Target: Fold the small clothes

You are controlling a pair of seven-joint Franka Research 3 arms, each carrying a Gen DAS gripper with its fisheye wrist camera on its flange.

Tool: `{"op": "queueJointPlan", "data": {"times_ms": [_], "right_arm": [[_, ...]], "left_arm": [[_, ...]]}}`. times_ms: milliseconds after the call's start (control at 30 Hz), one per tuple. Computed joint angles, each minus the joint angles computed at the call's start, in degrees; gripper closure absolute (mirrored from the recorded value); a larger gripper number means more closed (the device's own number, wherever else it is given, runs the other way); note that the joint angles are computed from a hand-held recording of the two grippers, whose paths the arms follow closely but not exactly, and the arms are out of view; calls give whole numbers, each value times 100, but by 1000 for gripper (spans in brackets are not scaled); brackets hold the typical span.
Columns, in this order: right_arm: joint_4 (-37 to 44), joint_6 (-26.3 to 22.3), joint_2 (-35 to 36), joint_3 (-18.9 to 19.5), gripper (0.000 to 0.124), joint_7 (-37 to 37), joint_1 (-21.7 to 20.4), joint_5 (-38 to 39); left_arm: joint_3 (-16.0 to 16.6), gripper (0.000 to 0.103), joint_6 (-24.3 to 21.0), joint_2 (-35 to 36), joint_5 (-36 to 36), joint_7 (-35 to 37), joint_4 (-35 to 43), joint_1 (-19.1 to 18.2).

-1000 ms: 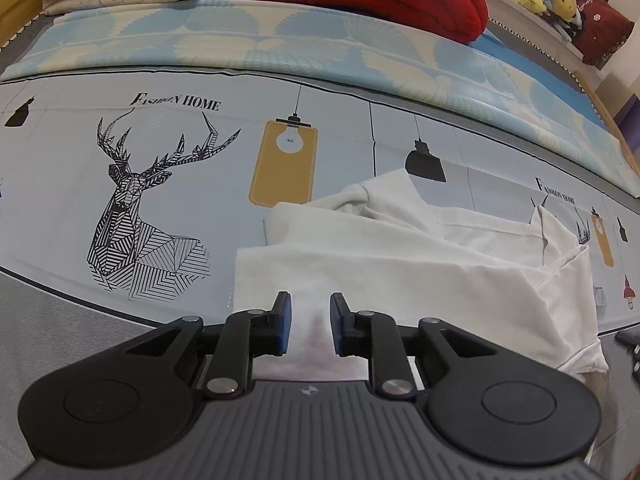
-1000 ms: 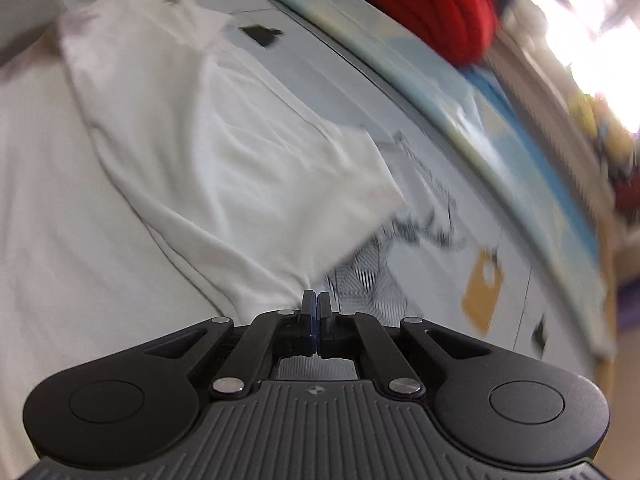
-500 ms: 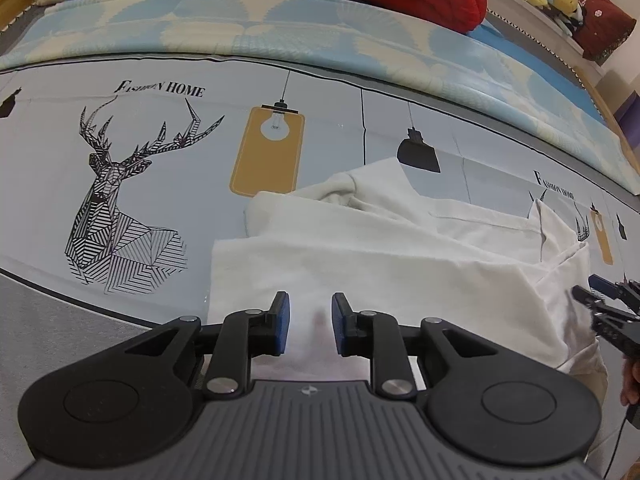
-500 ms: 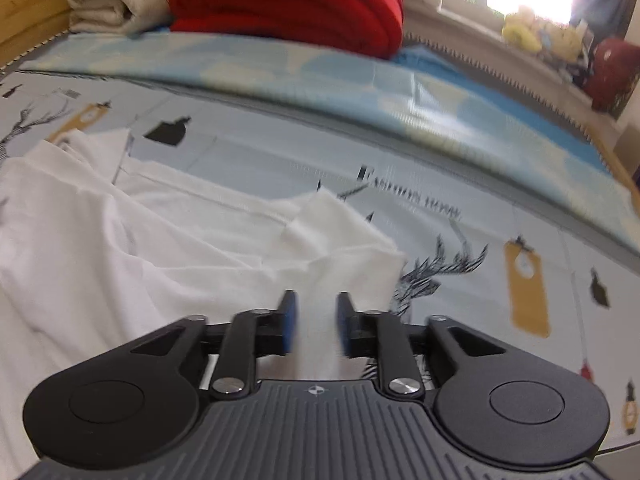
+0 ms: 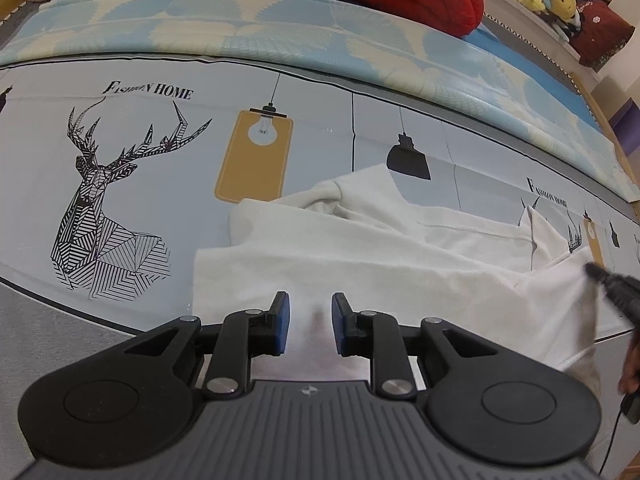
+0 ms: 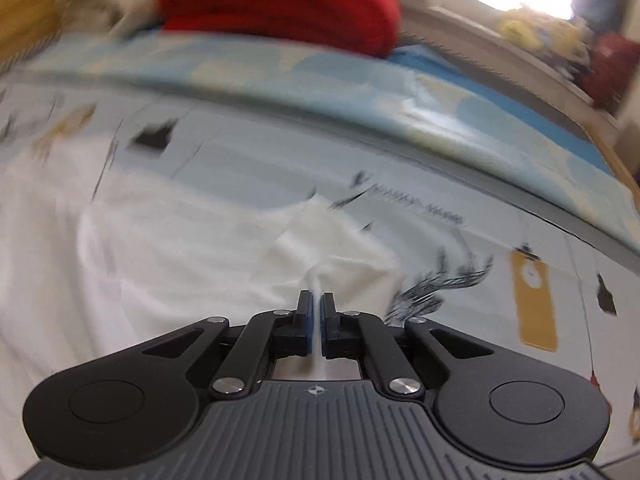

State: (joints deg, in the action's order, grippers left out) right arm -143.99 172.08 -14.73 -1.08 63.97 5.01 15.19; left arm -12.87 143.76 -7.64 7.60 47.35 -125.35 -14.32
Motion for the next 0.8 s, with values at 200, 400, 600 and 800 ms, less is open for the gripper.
{"op": "queueJointPlan", "data": {"times_ms": [200, 400, 600, 800], "right_arm": [[180, -268, 155, 897, 119, 2574, -1629, -1531], [294, -981, -262, -1010, 119, 455, 249, 951], [53, -2447, -899, -1286, 94, -2153, 577, 1321], [-422, -2537, -1182, -680, 91, -2819, -99, 578]], "left_arm": [[7, 78, -28, -67, -25, 77, -61, -15], [16, 78, 29, -137, -14, 90, -120, -9], [16, 78, -15, -218, 39, 125, -166, 1], [9, 78, -70, -304, 97, 163, -233, -5]]}}
